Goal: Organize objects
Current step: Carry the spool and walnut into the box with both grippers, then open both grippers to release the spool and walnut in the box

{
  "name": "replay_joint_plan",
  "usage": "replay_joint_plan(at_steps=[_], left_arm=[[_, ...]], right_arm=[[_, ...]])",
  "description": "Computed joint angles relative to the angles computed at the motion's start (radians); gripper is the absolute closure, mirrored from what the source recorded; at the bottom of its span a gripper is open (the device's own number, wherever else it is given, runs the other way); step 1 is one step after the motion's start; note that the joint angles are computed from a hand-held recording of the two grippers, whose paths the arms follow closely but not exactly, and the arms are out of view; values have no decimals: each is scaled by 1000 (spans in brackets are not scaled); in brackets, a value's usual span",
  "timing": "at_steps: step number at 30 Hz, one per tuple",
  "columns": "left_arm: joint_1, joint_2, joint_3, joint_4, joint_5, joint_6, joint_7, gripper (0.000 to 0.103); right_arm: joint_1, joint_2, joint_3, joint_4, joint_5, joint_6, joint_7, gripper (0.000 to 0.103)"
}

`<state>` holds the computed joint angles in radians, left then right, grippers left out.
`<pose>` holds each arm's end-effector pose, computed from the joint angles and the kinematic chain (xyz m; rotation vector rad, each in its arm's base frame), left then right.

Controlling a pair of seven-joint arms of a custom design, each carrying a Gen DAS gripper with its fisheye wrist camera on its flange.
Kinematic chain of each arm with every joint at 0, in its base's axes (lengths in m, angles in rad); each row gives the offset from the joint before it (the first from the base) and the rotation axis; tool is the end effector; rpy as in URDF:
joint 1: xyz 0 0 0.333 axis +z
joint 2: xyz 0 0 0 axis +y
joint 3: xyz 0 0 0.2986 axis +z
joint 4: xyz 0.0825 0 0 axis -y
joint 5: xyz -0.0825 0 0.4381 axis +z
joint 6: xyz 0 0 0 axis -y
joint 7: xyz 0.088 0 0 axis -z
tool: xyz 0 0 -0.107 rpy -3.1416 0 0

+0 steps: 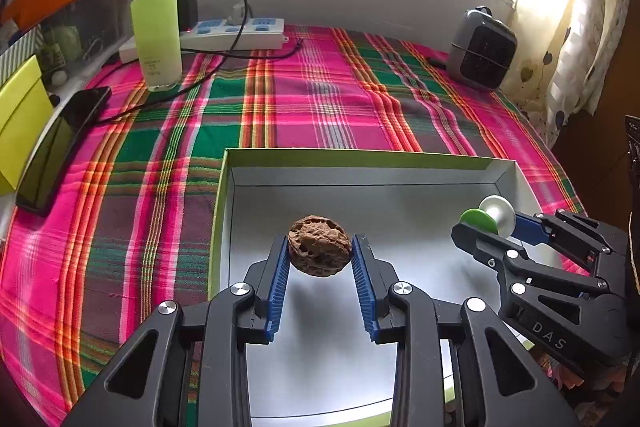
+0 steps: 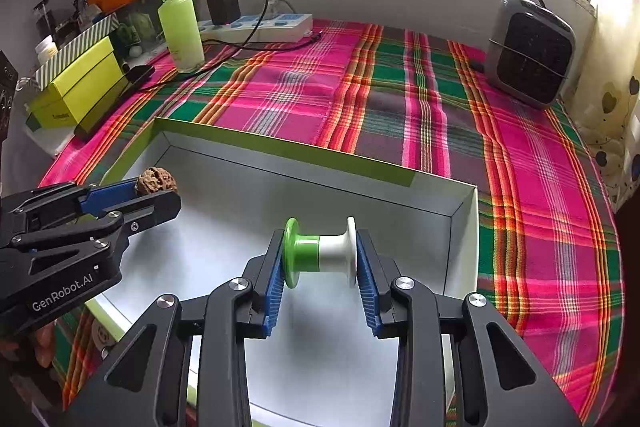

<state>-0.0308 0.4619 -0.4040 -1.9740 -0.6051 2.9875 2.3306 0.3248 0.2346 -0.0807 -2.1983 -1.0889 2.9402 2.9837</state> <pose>0.6356 -0.2384 0.2467 -1.4018 2.4414 -0.9339 0.5682 0.2005 0.2513 -1.7234 1.9773 -0.6248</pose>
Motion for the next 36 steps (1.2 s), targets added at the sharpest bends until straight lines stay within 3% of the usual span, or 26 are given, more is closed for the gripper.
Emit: replay_joint_plan(at_steps=[15, 25, 30, 36], left_arm=[[-8, 22, 2, 24, 33, 10, -27, 73], [-44, 15, 40, 17, 81, 20, -77, 71], [-18, 13, 16, 10, 81, 24, -72, 62], [-3, 5, 3, -1, 72, 28, -69, 60]], right_arm=[[10, 36, -17, 27, 87, 3, -72, 68], [23, 30, -35, 27, 30, 8, -9, 68], [19, 27, -35, 22, 8, 14, 20, 55], [17, 17, -28, 15, -22, -2, 54, 53]])
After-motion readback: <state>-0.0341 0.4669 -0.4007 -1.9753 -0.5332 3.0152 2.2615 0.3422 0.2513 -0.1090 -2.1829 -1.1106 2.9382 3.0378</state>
